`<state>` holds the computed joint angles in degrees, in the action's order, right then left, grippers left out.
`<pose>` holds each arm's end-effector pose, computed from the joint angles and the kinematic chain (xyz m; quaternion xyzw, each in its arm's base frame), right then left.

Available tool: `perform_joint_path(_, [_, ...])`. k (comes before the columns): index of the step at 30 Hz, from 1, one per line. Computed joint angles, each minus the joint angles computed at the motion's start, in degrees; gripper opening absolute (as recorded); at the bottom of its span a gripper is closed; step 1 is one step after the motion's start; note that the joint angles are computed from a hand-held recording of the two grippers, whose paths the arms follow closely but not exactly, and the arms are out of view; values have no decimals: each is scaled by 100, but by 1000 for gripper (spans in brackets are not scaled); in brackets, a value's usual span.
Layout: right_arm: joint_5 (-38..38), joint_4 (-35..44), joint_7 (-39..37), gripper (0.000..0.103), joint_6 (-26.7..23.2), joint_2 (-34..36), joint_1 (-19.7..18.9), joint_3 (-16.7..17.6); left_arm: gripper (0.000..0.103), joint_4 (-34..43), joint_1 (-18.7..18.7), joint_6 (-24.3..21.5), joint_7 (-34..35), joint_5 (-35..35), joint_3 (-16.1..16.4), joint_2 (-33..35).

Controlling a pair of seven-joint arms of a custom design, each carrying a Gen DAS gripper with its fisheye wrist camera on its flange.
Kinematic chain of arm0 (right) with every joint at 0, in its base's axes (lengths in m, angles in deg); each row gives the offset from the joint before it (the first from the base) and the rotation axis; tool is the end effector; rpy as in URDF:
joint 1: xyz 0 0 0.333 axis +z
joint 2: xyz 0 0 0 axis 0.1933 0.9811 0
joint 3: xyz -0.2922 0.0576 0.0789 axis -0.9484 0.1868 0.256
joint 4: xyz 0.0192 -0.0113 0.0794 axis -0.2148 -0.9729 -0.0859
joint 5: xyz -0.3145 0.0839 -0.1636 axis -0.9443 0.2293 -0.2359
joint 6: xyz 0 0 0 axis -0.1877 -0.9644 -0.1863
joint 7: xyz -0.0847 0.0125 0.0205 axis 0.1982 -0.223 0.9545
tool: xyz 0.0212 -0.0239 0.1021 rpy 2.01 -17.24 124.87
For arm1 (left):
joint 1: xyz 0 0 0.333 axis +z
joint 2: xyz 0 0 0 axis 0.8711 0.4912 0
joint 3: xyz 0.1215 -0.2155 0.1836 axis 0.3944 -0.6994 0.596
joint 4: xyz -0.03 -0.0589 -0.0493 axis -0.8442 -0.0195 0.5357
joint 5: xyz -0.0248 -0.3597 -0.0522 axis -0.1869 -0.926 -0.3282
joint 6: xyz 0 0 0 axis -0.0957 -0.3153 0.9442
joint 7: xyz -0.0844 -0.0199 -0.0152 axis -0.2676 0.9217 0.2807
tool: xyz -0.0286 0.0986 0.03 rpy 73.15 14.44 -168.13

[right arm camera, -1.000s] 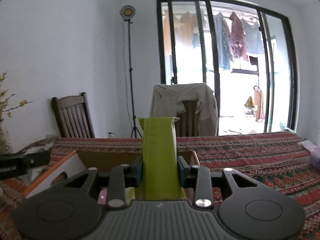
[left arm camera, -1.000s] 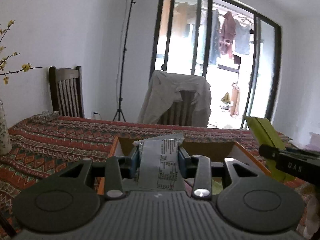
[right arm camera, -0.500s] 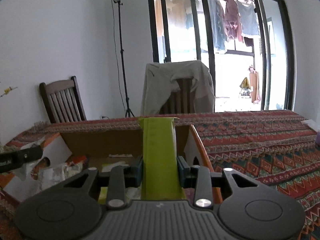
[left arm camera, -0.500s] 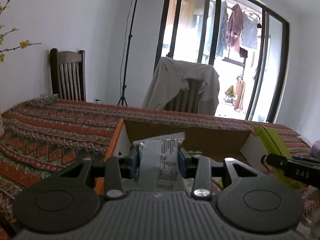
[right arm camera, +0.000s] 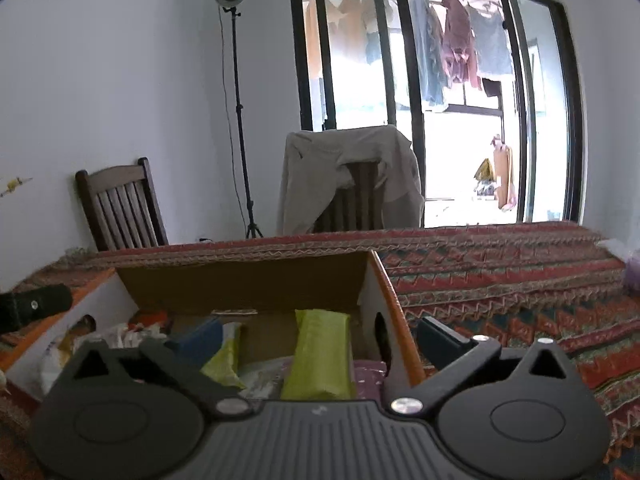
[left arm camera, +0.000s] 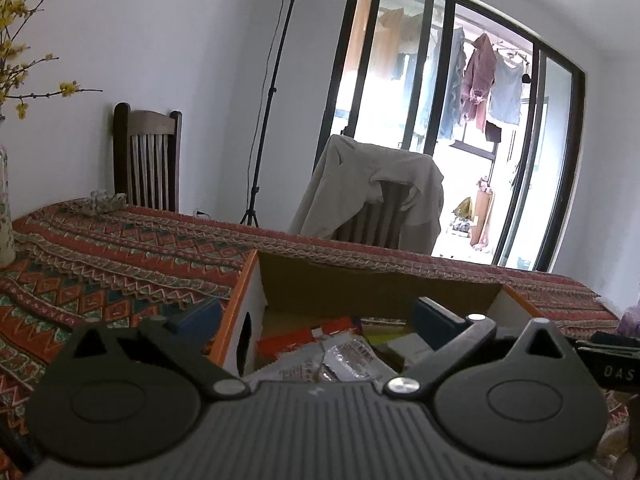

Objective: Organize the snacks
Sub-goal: 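Open both tools over the box to drop the wrapper and green bag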

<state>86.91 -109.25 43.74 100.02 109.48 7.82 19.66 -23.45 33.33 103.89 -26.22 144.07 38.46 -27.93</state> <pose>0.7183 0.0461 0.4217 -0.7038 0.4447 -0.2444 0.4971 0.6031 -0.3213 0.4286 -0.7091 0.3867 -0.3731 0.4565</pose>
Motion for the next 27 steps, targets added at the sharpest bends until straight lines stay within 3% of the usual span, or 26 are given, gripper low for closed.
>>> perform_joint_path(15, [464, -18, -486, 103, -156, -128, -20, -43, 103, 7, -153, -359, -77, 101, -36, -95])
perform_joint_path(27, [816, -778, -724, 103, -374, -1009, 43, -380, 103, -169, -213, -775, 200, -197, -271, -450])
